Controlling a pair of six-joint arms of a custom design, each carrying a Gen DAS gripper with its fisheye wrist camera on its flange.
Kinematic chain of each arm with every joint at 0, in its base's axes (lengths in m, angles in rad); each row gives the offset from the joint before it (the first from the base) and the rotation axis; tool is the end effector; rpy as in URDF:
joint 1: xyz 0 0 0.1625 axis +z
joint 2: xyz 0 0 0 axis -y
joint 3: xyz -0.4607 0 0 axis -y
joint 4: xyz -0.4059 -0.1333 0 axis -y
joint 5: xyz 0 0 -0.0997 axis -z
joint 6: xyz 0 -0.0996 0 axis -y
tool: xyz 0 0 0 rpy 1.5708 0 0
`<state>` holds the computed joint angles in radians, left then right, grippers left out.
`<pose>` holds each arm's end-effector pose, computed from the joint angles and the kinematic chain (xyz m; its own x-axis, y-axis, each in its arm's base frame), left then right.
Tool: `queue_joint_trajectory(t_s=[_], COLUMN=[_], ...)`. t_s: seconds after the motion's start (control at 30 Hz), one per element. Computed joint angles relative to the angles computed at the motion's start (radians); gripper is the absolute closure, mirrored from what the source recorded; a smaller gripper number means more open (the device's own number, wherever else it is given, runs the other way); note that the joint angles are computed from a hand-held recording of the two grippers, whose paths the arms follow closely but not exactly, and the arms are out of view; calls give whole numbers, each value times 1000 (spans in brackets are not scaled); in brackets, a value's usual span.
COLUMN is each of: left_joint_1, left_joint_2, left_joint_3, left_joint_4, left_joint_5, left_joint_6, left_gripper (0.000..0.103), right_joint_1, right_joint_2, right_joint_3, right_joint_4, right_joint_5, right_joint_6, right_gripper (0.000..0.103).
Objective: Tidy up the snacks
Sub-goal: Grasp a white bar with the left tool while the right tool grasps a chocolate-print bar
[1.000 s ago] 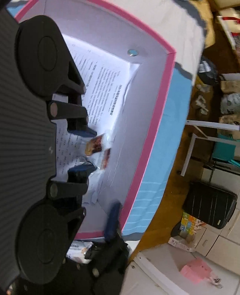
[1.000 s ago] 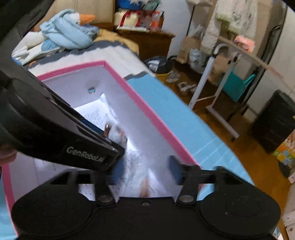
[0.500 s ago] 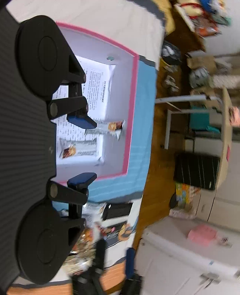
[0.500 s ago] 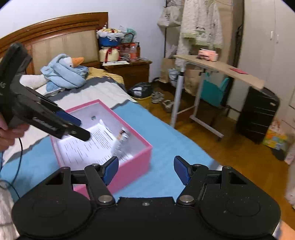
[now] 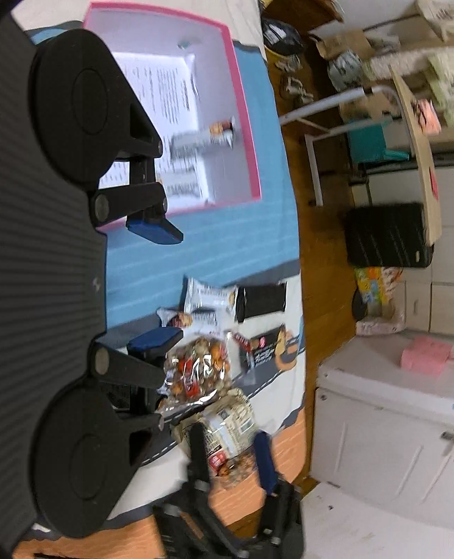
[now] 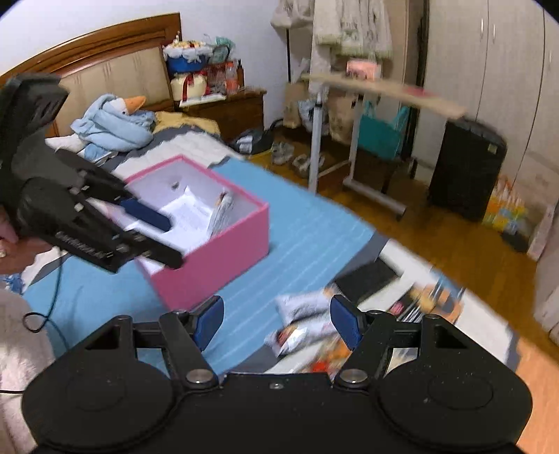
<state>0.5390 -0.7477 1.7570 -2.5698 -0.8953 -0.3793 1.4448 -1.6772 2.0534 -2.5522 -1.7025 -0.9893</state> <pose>-0.4599 -0.5029 0.0534 -0.6847 0.4352 -0.5846 0.6509 0.7260 -0.2220 0.0606 -0.4782 0.4470 -0.6214 -0.5726 0.5347 -0.7572 0.6142 -0.2223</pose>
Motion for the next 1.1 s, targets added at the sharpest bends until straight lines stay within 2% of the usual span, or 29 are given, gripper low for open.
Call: queue_joint_trajectory(t_s=[0.13, 0.27, 0.33, 0.43, 0.53, 0.67, 0.7, 0.83, 0.93, 1.03, 1.07, 1.1], left_joint_1=[15, 25, 35, 56, 82, 119, 128, 151, 156, 151, 151, 150], left_joint_2=[61, 123, 157, 209, 255, 318, 337, 385, 397, 409, 409, 411], left_joint_3=[-46, -80, -109, -155, -206, -266, -285, -351, -357, -348, -339, -330], left_joint_4=[1, -22, -23, -47, -33, -74, -84, -26, -8, -19, -42, -67], left_joint_5=[-34, -8, 3, 15, 22, 29, 35, 40, 47, 96, 103, 113], left_joint_6=[3, 27, 28, 53, 77, 95, 92, 82, 87, 100, 97, 93], left_gripper=[52, 53, 55, 56, 61, 61, 61, 61, 62, 65, 67, 67], right_joint_1=[-37, -88, -121, -130, -150, -138, -132, -126, -105, -112, -111, -110], right_joint_2=[18, 52, 71, 147, 204, 312, 331, 353, 395, 399, 400, 401], right_joint_3=[29, 51, 90, 145, 175, 202, 196, 162, 159, 164, 169, 172], right_joint_4=[13, -4, -90, -296, -435, -697, -715, -649, -727, -747, -763, -772], right_joint_5=[-23, 16, 68, 25, 61, 25, 7, -9, -85, -80, -85, -88], right_joint_6=[47, 93, 65, 62, 58, 9, 22, 85, 65, 32, 21, 13], right_gripper=[31, 31, 31, 32, 35, 35, 35, 35, 35, 36, 39, 49])
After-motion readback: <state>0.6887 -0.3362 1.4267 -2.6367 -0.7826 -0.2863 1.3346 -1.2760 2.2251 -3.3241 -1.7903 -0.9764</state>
